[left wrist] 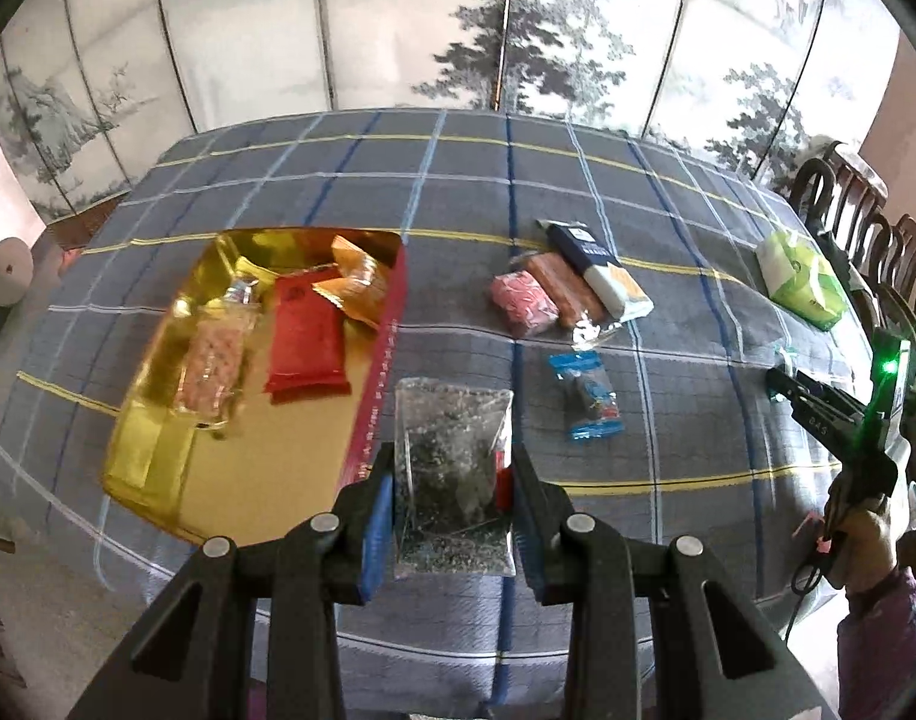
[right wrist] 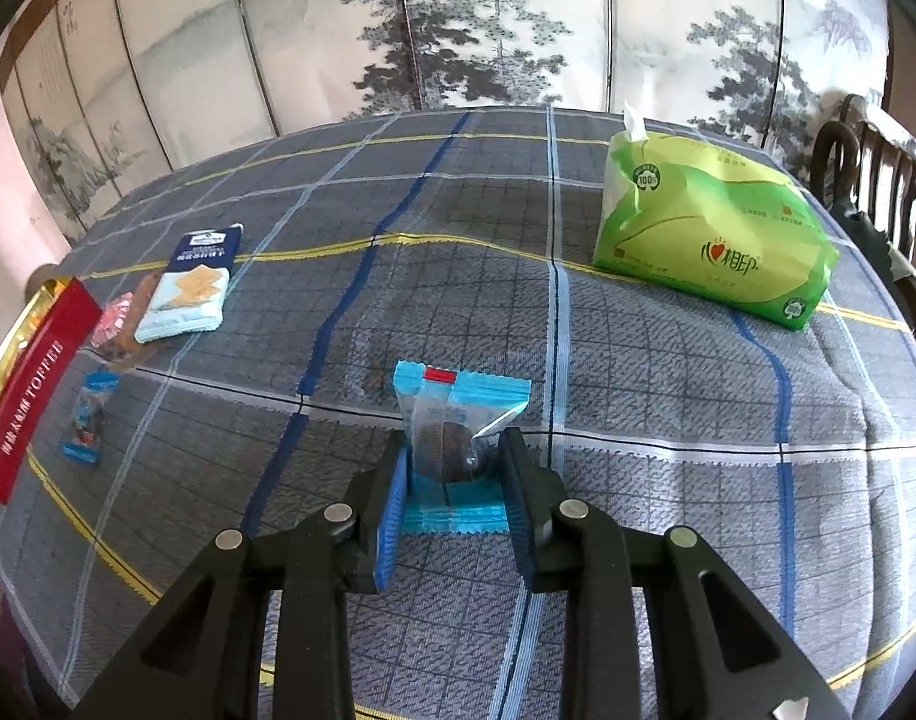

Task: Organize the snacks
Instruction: 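Carry the dark-filled bag over the gold tin and open the left gripper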

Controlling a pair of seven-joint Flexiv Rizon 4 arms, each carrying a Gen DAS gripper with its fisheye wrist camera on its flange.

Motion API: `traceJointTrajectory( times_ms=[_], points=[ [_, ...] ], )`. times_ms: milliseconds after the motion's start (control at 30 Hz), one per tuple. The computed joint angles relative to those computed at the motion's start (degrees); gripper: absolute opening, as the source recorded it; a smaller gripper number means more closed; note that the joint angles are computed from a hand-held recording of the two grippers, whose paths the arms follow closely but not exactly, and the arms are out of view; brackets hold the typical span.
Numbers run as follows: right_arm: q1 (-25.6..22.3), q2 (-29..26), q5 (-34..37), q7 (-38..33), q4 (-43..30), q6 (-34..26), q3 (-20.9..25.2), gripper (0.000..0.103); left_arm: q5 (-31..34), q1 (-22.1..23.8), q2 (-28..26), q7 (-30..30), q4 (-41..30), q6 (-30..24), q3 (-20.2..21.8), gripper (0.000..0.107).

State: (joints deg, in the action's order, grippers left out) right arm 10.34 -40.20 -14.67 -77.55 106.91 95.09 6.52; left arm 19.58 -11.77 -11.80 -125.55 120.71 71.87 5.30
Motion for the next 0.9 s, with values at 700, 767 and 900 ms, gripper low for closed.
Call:
traceJointTrajectory(
  times_ms=[700,767,900],
  points=[
    [6.9,1.0,-0.3,1.9,1.9,1.0,-7.9,0.027,9.4,5.0,3.3,-5.3,3.6,1.1,1.9,0.035],
    [6.7,1.0,-0.4,1.8,1.8,1.0,-7.7,0.027,9.1,5.6,2.9,-4.8,4.1,2.0,2.3,0.035],
    [7.0,1.0,-0.4,2.0,1.9,1.1,-8.1,0.027,9.1,6.9,2.3,-4.6,5.2,4.1,3.6,0.035]
  ],
)
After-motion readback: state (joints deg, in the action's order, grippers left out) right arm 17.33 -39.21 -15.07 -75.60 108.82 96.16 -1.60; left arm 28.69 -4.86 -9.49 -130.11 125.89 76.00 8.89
